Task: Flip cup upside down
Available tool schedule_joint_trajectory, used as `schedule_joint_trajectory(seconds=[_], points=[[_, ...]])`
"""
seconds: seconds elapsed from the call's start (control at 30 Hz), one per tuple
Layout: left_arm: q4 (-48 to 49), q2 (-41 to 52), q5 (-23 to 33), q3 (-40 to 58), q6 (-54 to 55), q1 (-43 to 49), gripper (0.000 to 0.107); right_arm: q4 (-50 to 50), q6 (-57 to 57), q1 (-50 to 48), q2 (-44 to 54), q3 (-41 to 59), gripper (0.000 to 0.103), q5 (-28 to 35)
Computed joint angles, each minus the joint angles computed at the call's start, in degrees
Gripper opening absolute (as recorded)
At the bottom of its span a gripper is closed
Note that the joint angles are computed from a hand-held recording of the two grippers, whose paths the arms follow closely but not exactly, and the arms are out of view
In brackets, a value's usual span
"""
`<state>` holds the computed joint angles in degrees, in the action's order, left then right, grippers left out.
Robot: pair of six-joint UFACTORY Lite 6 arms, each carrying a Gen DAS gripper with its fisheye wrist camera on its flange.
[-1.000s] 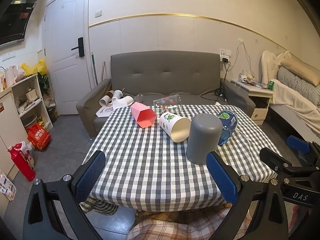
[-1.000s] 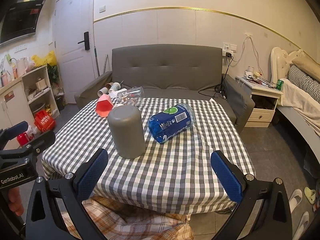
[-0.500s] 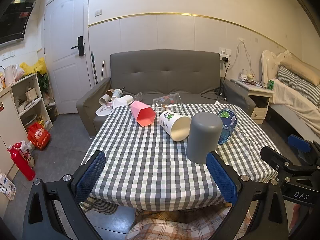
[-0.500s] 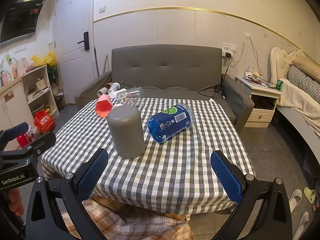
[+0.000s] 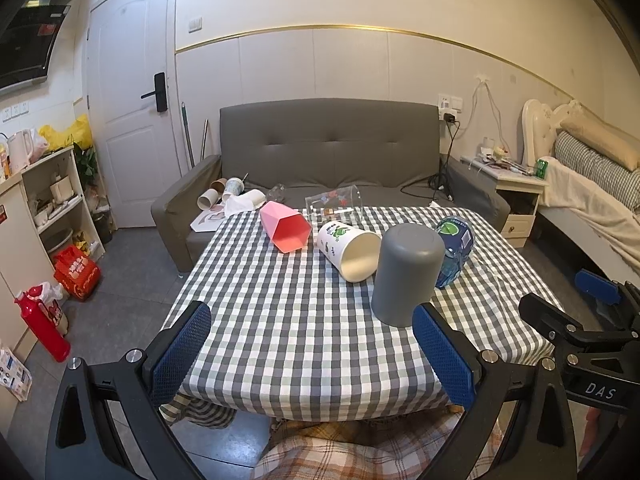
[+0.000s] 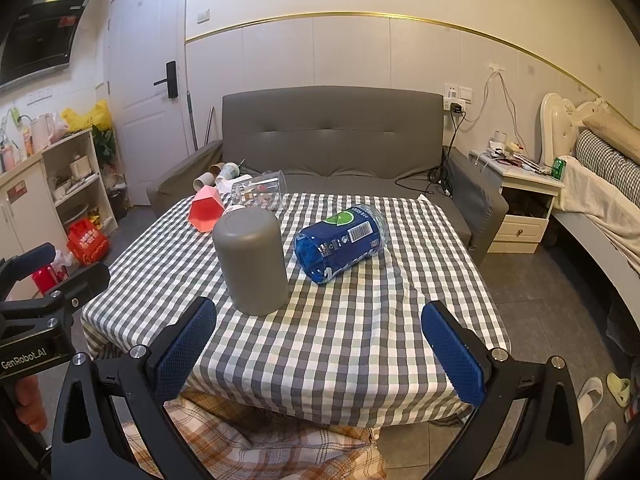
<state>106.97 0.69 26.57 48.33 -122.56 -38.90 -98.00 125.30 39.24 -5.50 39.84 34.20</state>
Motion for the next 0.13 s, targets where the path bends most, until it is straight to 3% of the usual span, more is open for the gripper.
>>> schedule_joint_trajectory(seconds=[0.13], points=[[1.4,-0.01,-0.52,-0.25,-0.95,0.16,0.103,0.03,-0.02,-0.04,-0.01,-0.03,0.103,-0.12]])
